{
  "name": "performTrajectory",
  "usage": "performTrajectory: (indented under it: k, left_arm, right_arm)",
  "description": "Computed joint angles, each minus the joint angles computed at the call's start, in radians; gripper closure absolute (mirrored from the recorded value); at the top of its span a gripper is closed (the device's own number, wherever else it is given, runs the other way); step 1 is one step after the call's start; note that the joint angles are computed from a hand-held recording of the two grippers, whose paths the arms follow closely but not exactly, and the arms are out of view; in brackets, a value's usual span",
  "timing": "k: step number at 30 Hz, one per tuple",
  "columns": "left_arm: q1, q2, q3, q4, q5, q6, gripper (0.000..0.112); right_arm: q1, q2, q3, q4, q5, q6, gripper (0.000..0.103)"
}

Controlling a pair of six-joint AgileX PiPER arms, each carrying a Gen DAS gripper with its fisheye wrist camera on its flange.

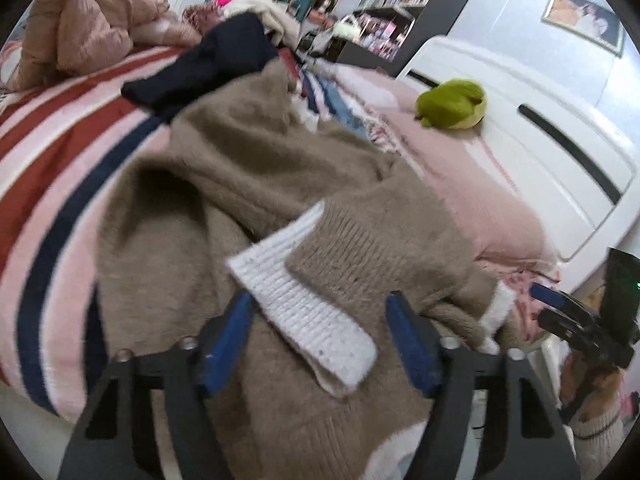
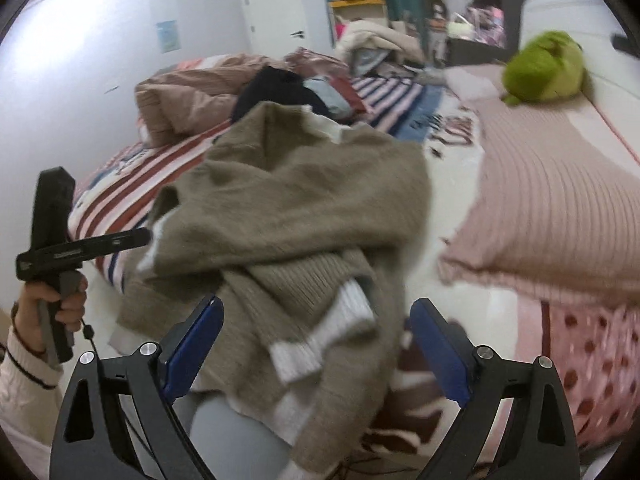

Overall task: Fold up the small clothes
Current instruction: 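Fold the hem over the sleeves with the right gripper while the left gripper presses the sweater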

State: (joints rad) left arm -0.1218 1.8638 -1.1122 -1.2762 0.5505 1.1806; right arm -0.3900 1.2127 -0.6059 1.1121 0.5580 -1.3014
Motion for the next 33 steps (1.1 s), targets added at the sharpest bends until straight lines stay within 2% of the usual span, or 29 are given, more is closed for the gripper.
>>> performTrajectory:
  k: [1,2,3,7,9,12,15,19,20,21,22,23,24,25,27,29,31,33]
  left_arm:
    - [-0.008,0.007,-0.002,-0.005,-0.016,-0.011,0.069]
    - [-0.007,0.009,-0.003,-0.017,-0.012,-0.011,0.101]
    - [-0.001,0.009,-0.003,-0.025,-0.002,-0.012,0.110]
    - [0.061,-0.106,0.086,-0.167,0.005,0.154,0.110]
    - [0.079,-0.138,0.105,-0.147,-0.014,0.153,0.110]
    - [0.078,-0.155,0.137,-0.081,-0.123,0.119,0.110]
    - [0.101,-0.130,0.145,-0.085,-0.112,0.108,0.110]
    - [0.046,-0.150,0.187,-0.056,-0.272,0.107,0.109]
    - [0.050,-0.150,0.193,-0.071,-0.271,0.129,0.105]
    - [0.065,-0.143,0.188,-0.052,-0.235,0.119,0.104]
    - [0.090,-0.129,0.176,-0.015,-0.187,0.100,0.082]
    - [0.104,-0.120,0.170,-0.009,-0.162,0.100,0.047]
    - [0.128,-0.113,0.173,-0.027,-0.138,0.122,0.033]
    - [0.151,-0.100,0.164,-0.010,-0.098,0.116,0.025]
    - [0.199,-0.059,0.133,0.065,-0.005,0.067,0.024]
    - [0.224,-0.028,0.127,0.084,0.048,0.049,0.024]
    - [0.227,0.014,0.113,0.148,0.059,-0.023,0.024]
    - [0.223,0.020,0.136,0.109,0.041,0.027,0.024]
  right_arm:
    - [0.002,0.001,0.017,0.010,-0.030,-0.008,0.010]
    - [0.003,0.006,0.033,0.023,-0.061,-0.022,0.010]
    - [0.017,0.020,0.042,0.060,-0.094,-0.052,0.010]
    - [-0.038,0.008,0.076,0.138,-0.114,-0.118,0.010]
    - [-0.095,0.010,0.075,0.139,-0.072,-0.131,0.010]
    - [-0.164,0.043,0.062,0.144,0.018,-0.160,0.010]
    - [-0.182,0.067,0.061,0.139,0.042,-0.163,0.010]
    - [-0.166,0.089,0.064,0.129,0.038,-0.151,0.010]
    - [-0.174,0.100,0.060,0.115,0.060,-0.148,0.010]
    - [-0.182,0.113,0.055,0.105,0.082,-0.150,0.010]
    - [-0.187,0.123,0.053,0.094,0.097,-0.150,0.010]
    - [-0.196,0.145,0.040,0.069,0.127,-0.141,0.010]
    - [-0.201,0.165,0.031,0.054,0.152,-0.136,0.010]
    - [-0.214,0.193,0.018,0.040,0.192,-0.136,0.010]
    - [-0.255,0.279,-0.029,0.005,0.314,-0.125,0.013]
    - [-0.274,0.350,-0.069,-0.016,0.401,-0.114,0.020]
    - [-0.258,0.389,-0.089,-0.028,0.420,-0.102,0.024]
    - [-0.216,0.389,-0.090,-0.033,0.370,-0.092,0.028]
